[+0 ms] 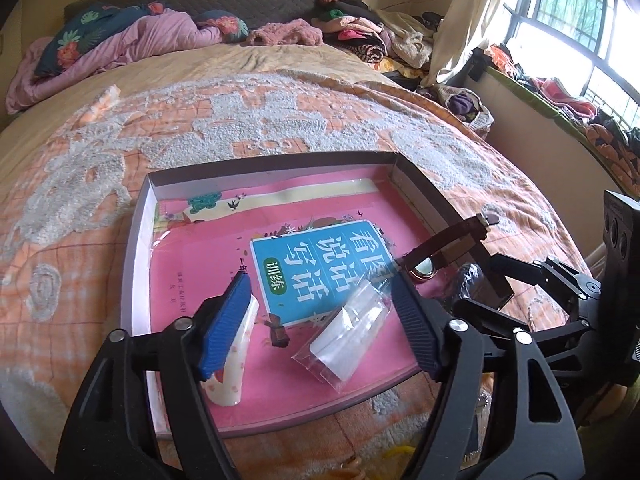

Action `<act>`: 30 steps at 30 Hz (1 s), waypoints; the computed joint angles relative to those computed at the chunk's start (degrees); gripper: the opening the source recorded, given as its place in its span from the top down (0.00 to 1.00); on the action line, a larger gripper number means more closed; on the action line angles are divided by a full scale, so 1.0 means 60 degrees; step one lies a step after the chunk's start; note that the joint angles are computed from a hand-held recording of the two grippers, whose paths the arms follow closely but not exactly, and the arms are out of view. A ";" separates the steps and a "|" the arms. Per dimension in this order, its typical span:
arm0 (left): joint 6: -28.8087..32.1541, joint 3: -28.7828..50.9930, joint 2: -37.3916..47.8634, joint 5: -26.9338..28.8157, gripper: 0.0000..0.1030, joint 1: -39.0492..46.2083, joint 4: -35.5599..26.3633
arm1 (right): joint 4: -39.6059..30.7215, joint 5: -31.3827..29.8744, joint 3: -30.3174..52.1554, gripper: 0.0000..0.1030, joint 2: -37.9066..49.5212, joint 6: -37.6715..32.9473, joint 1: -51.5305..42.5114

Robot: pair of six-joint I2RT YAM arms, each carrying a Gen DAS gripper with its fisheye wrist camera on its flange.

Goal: Organize jewelry
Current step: 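Open and withdraw both tools from the box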

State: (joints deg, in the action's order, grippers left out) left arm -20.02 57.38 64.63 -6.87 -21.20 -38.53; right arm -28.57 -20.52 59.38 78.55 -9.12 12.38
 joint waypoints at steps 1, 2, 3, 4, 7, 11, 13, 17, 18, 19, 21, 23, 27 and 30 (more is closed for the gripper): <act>-0.0011 0.0025 -0.0010 -0.0017 0.37 -0.0005 -0.0026 | -0.0008 -0.0044 -0.0022 0.15 -0.0089 0.0043 -0.0051; -0.0017 0.0037 -0.0040 -0.0027 0.36 0.0013 -0.0047 | -0.0018 -0.0106 -0.0025 0.15 -0.0144 0.0072 -0.0121; -0.0028 0.0043 -0.0077 -0.0042 0.33 0.0032 -0.0064 | -0.0038 -0.0159 -0.0027 0.13 -0.0194 0.0083 -0.0179; -0.0040 0.0033 -0.0118 -0.0059 0.32 0.0045 -0.0074 | -0.0058 -0.0238 -0.0022 0.12 -0.0264 0.0096 -0.0276; -0.0086 0.0087 -0.0204 -0.0113 0.28 0.0090 -0.0137 | -0.0031 -0.0371 -0.0082 0.09 -0.0506 0.0164 -0.0495; -0.0160 0.0143 -0.0325 -0.0191 0.14 0.0084 -0.0252 | 0.0002 -0.0544 -0.0100 0.06 -0.0780 0.0217 -0.0721; -0.0185 0.0173 -0.0405 -0.0200 0.13 0.0091 -0.0298 | 0.0054 -0.0623 -0.0128 0.05 -0.0914 0.0247 -0.0814; -0.0248 0.0253 -0.0568 -0.0297 0.10 0.0071 -0.0439 | 0.0020 -0.0838 -0.0077 0.05 -0.1099 0.0316 -0.0976; -0.0255 0.0269 -0.0605 -0.0309 0.09 0.0070 -0.0465 | 0.0006 -0.0928 -0.0065 0.05 -0.1168 0.0332 -0.1043; -0.0251 0.0308 -0.0635 -0.0324 0.09 0.0063 -0.0500 | -0.0004 -0.0948 -0.0031 0.05 -0.1208 0.0366 -0.1060; -0.0276 0.0364 -0.0721 -0.0437 0.09 0.0002 -0.0573 | -0.0047 -0.1066 0.0004 0.05 -0.1336 0.0387 -0.1139; -0.0304 0.0417 -0.0819 -0.0509 0.09 -0.0036 -0.0656 | -0.0060 -0.1130 0.0031 0.05 -0.1458 0.0428 -0.1203; -0.0362 0.0512 -0.1027 -0.0578 0.09 -0.0078 -0.0789 | -0.0130 -0.1303 0.0070 0.04 -0.1641 0.0481 -0.1343; -0.0398 0.0605 -0.1156 -0.0704 0.09 -0.0177 -0.0893 | -0.0240 -0.1437 0.0103 0.04 -0.1807 0.0495 -0.1432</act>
